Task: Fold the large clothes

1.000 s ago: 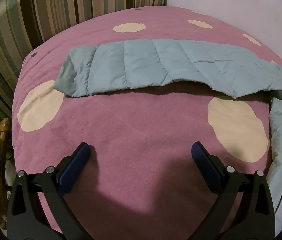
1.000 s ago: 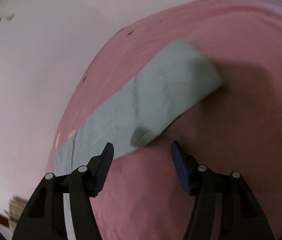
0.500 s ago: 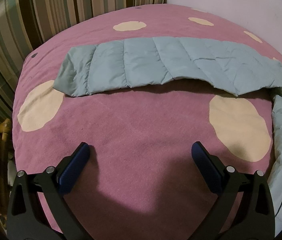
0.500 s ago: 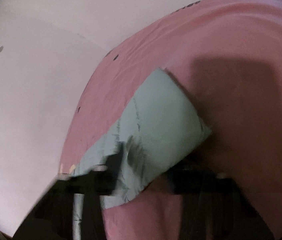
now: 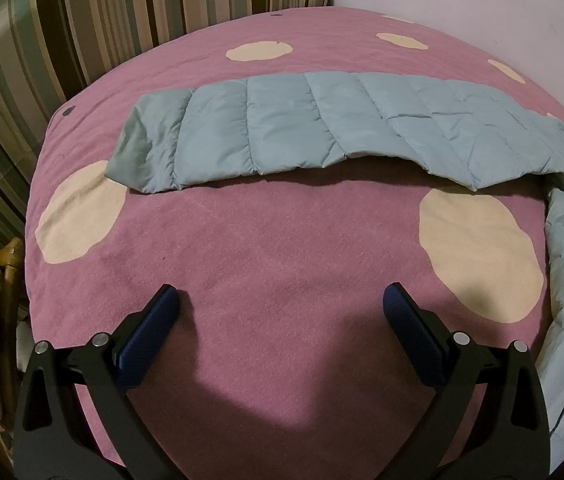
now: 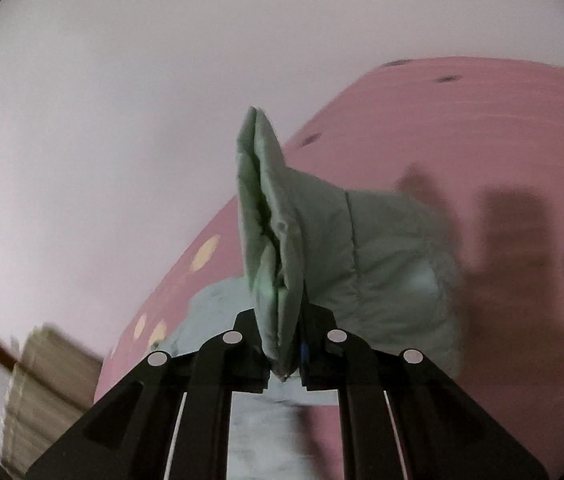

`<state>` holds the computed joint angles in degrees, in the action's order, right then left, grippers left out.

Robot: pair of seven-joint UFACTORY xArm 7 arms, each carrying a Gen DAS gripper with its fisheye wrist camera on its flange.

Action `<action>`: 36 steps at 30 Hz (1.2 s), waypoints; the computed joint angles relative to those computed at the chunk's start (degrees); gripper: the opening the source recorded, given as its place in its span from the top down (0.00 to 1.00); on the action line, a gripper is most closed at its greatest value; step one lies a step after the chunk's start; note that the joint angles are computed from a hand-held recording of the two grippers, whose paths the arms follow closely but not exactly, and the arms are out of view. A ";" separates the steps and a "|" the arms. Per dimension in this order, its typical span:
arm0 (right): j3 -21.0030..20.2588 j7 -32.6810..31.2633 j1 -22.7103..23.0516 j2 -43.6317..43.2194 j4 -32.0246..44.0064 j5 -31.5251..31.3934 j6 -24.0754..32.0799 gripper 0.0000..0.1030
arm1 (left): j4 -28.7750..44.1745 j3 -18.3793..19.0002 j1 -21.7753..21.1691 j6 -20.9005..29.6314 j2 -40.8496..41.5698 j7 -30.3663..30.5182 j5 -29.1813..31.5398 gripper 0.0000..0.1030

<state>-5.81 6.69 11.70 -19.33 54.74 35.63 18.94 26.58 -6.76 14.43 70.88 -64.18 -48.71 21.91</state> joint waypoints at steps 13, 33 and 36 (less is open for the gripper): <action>15.45 -2.86 7.39 27.56 28.69 -6.63 6.97 0.90 | -0.04 0.04 -0.16 -0.04 0.04 -0.25 0.00 0.02; 21.75 -13.01 10.03 24.85 25.44 -3.66 16.31 0.39 | -0.04 0.02 -0.18 0.03 0.06 -0.29 0.05 0.02; 18.86 -16.08 9.36 16.97 18.69 -0.26 13.38 0.40 | -0.07 0.04 -0.19 0.02 0.00 -0.29 0.06 0.02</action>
